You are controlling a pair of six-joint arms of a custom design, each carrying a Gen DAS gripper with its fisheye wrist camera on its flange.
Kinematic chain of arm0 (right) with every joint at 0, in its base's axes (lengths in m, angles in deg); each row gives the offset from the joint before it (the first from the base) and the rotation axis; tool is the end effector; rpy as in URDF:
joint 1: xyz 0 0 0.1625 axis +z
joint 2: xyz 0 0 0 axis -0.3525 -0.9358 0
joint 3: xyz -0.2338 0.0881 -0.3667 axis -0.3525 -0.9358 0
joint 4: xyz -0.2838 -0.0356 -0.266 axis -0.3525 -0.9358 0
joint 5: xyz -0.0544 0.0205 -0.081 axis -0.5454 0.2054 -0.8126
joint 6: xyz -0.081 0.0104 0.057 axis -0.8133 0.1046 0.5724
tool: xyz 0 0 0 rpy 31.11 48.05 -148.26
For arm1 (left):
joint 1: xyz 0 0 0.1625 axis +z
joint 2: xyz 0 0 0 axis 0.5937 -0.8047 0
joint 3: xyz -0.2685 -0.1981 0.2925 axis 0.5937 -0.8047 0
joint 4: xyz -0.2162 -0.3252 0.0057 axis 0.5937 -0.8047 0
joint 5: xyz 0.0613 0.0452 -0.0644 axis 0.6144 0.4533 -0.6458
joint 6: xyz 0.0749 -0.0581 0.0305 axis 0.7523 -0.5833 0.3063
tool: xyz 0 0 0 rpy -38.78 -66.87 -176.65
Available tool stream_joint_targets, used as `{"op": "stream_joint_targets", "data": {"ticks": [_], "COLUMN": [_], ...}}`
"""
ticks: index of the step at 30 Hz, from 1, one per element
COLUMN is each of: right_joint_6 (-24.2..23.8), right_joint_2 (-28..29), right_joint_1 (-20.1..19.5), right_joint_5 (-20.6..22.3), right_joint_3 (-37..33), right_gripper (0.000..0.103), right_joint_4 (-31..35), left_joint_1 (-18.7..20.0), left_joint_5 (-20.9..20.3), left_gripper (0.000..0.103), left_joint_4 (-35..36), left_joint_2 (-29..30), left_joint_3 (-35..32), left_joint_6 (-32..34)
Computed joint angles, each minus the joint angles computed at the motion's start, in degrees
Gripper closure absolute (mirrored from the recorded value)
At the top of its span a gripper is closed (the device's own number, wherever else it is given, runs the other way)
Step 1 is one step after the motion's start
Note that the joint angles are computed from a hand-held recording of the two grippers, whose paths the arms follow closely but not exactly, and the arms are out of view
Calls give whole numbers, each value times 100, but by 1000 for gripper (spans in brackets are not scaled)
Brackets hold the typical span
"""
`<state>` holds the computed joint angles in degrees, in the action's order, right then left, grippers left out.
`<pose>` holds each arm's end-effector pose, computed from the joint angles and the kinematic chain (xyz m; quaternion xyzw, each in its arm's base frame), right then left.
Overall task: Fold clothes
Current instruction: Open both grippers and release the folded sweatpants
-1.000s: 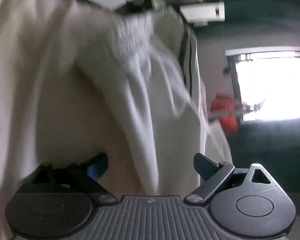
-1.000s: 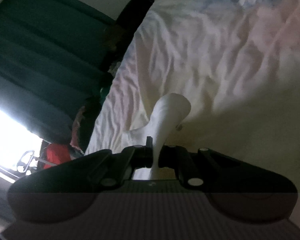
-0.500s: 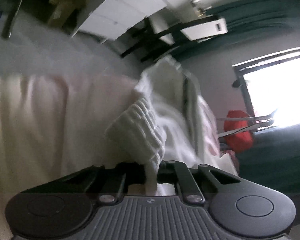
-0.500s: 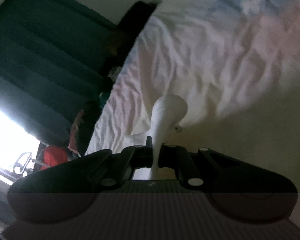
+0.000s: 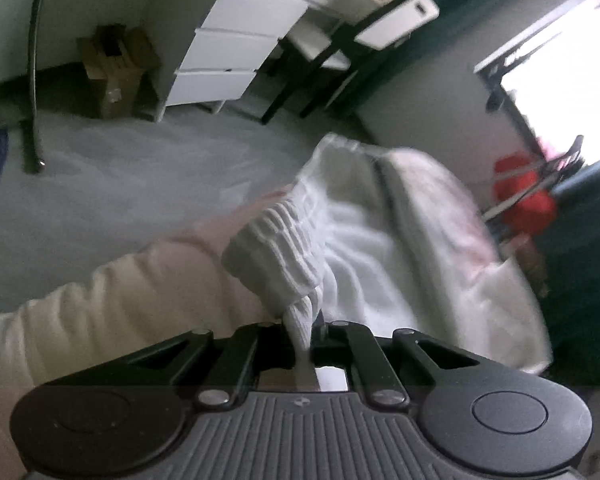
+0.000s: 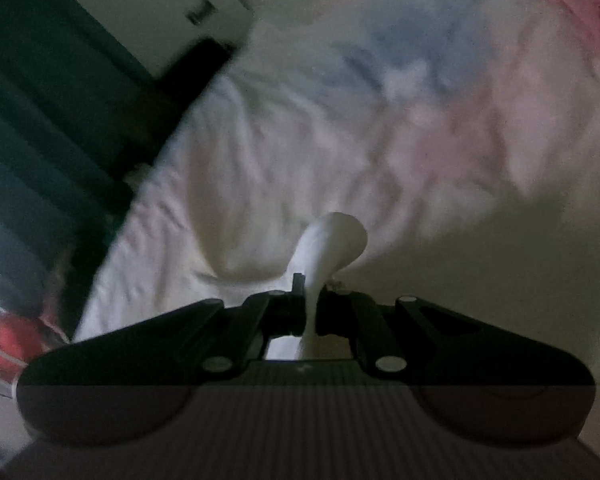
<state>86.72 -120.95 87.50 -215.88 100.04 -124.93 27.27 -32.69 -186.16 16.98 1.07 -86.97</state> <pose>-0.1732 -0.5598 0.5086 -0.5383 -0.4489 0.6714 0.2409 -0.2221 -0.8746 0.2109 -0.0949 0.9259 -0.3381 0.1391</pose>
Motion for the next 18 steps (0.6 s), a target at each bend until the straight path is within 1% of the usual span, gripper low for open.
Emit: {"op": "stream_joint_targets", "data": {"ticks": [1,2,4,6,7,8,9,10,11,12,13,14,15,16,18], "right_joint_6": [206,408,727,584,443,309,186,24,-232,-550,-908,-1278,-1660,-2039,-2736], "right_joint_2": [-65,-130,-240,-224,-203,-181,-158,-125,-64,25,121,218,314,396,493], "right_joint_1": [-36,-72,-131,-81,-63,-43,-17,14,59,119,182,242,299,357,475], "right_joint_5": [17,41,84,11,36,49,37,11,-72,-196,-285,-358,-416,-427,-297], "right_joint_3": [65,126,206,118,68,17,-33,-93,-176,-277,-377,-485,-602,-706,-830], "right_gripper": [97,97,96,94,94,94,93,92,86,64,50,24,15,17,17], "right_joint_4": [235,473,918,1092,1086,1070,1032,978,867,653,355,54,-247,-517,-911], "left_joint_1": [-3,-6,-16,-78,-124,-203,-280,-354,-413,-470,-533,-596,-658,-720,-832], "left_joint_5": [126,246,316,419,505,746,952,1146,1268,1376,1431,1461,1478,1452,1310], "left_gripper": [95,91,87,70,51,36,32,23,19,17,13,6,3,0,0], "left_joint_4": [-22,-53,-255,-350,-384,-439,-533,-646,-855,-1083,-1408,-1707,-2001,-2285,-2672], "left_joint_2": [-12,-22,-9,-9,-16,8,44,85,130,175,171,186,207,230,302], "left_joint_3": [106,208,320,383,421,435,434,427,426,429,534,609,669,723,775], "left_joint_6": [71,147,451,723,868,1061,1311,1581,1918,2268,2608,2903,3200,3485,3931]}}
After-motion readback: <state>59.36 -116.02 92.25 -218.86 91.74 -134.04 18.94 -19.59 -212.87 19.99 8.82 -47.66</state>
